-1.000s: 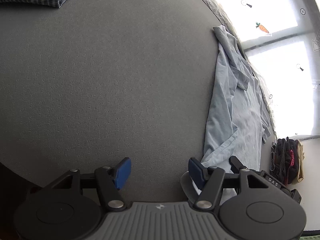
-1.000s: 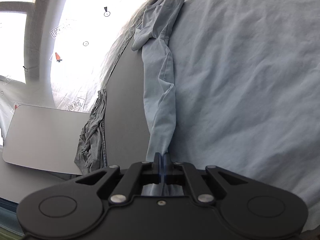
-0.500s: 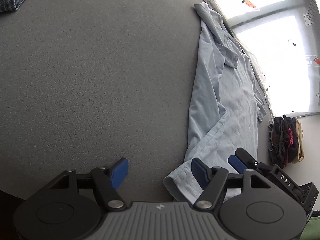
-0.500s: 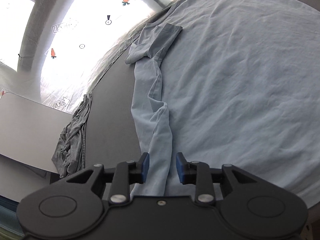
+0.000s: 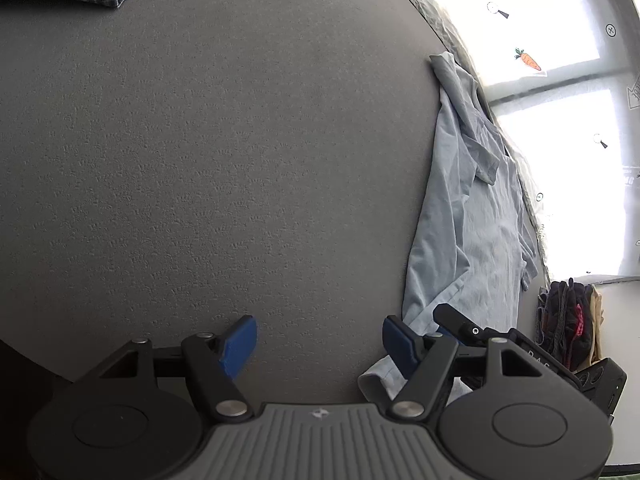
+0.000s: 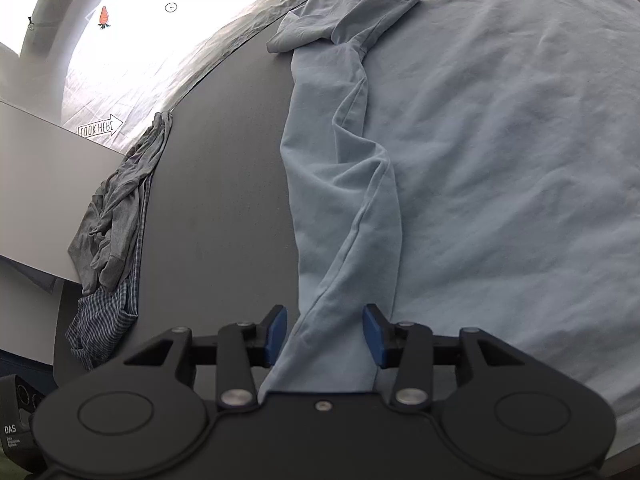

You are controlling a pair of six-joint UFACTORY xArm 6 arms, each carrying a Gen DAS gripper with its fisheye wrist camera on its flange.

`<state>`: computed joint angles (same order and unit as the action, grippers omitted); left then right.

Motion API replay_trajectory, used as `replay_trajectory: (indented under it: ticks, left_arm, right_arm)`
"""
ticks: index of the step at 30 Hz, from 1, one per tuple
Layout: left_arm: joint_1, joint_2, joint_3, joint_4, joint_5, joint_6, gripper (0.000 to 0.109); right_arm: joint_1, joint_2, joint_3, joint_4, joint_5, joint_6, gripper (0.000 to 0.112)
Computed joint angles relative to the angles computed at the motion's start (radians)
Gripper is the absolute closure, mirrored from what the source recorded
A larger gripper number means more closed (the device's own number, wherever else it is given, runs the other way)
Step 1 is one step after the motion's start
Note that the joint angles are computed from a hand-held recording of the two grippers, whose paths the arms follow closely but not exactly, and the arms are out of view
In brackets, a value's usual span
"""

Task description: Fold clothes

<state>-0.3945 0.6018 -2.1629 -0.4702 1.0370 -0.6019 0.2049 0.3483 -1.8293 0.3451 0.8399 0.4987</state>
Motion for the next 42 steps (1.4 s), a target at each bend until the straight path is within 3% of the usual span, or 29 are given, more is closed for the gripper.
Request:
replay_trajectory:
  ticks: [2, 4, 6, 11, 13, 17, 18, 21, 23, 25, 29, 30, 33, 38, 40, 42]
  left_arm:
    - [0.0, 0.012, -0.021, 0.004, 0.012, -0.005, 0.038]
    - [0.0, 0.029, -0.049, 0.008, 0.025, -0.008, 0.038]
    - [-0.001, 0.051, -0.086, 0.013, 0.041, -0.008, 0.038]
    - [0.001, 0.098, -0.164, 0.013, 0.083, 0.004, 0.037]
    - [0.002, 0.116, -0.192, 0.01, 0.098, 0.006, 0.037]
    - [0.002, 0.152, -0.252, 0.012, 0.131, 0.007, 0.035]
    - [0.001, 0.157, -0.261, 0.012, 0.137, 0.009, 0.035]
    - [0.0, 0.161, -0.269, 0.013, 0.144, 0.019, 0.034]
    - [0.001, 0.151, -0.25, 0.009, 0.135, 0.026, 0.034]
    - [0.001, 0.136, -0.224, 0.001, 0.12, 0.031, 0.034]
    - [0.001, 0.116, -0.188, -0.008, 0.1, 0.035, 0.034]
    - [0.001, 0.114, -0.184, -0.008, 0.097, 0.034, 0.034]
    - [-0.001, 0.11, -0.176, -0.005, 0.091, 0.026, 0.034]
    - [-0.007, 0.127, -0.209, 0.017, 0.107, 0.01, 0.034]
    - [-0.01, 0.144, -0.24, 0.03, 0.122, 0.003, 0.034]
    - [-0.015, 0.175, -0.293, 0.045, 0.146, -0.007, 0.033]
  right_arm:
    - [0.003, 0.006, -0.002, -0.005, 0.001, -0.017, 0.077]
    - [-0.004, -0.006, 0.027, 0.033, -0.015, -0.032, 0.099]
    - [-0.019, -0.06, 0.114, 0.125, -0.089, -0.06, 0.106]
    - [-0.052, -0.195, 0.317, 0.274, -0.254, -0.071, 0.107]
    - [-0.068, -0.241, 0.385, 0.208, -0.274, 0.032, 0.107]
    - [-0.083, -0.272, 0.415, 0.064, -0.216, 0.156, 0.104]
    - [-0.082, -0.276, 0.421, 0.063, -0.219, 0.164, 0.1]
    - [-0.078, -0.285, 0.434, 0.079, -0.247, 0.161, 0.075]
    - [-0.071, -0.277, 0.428, 0.108, -0.269, 0.128, 0.073]
    - [-0.073, -0.266, 0.406, 0.103, -0.233, 0.119, 0.068]
    - [-0.071, -0.224, 0.34, 0.114, -0.129, 0.085, 0.068]
    - [-0.071, -0.224, 0.344, 0.143, -0.132, 0.071, 0.076]
    - [-0.071, -0.238, 0.375, 0.249, -0.182, 0.001, 0.102]
    - [-0.082, -0.352, 0.509, 0.429, -0.342, -0.119, 0.105]
    - [-0.108, -0.384, 0.541, 0.322, -0.315, -0.068, 0.105]
    - [-0.126, -0.385, 0.533, 0.13, -0.225, 0.019, 0.104]
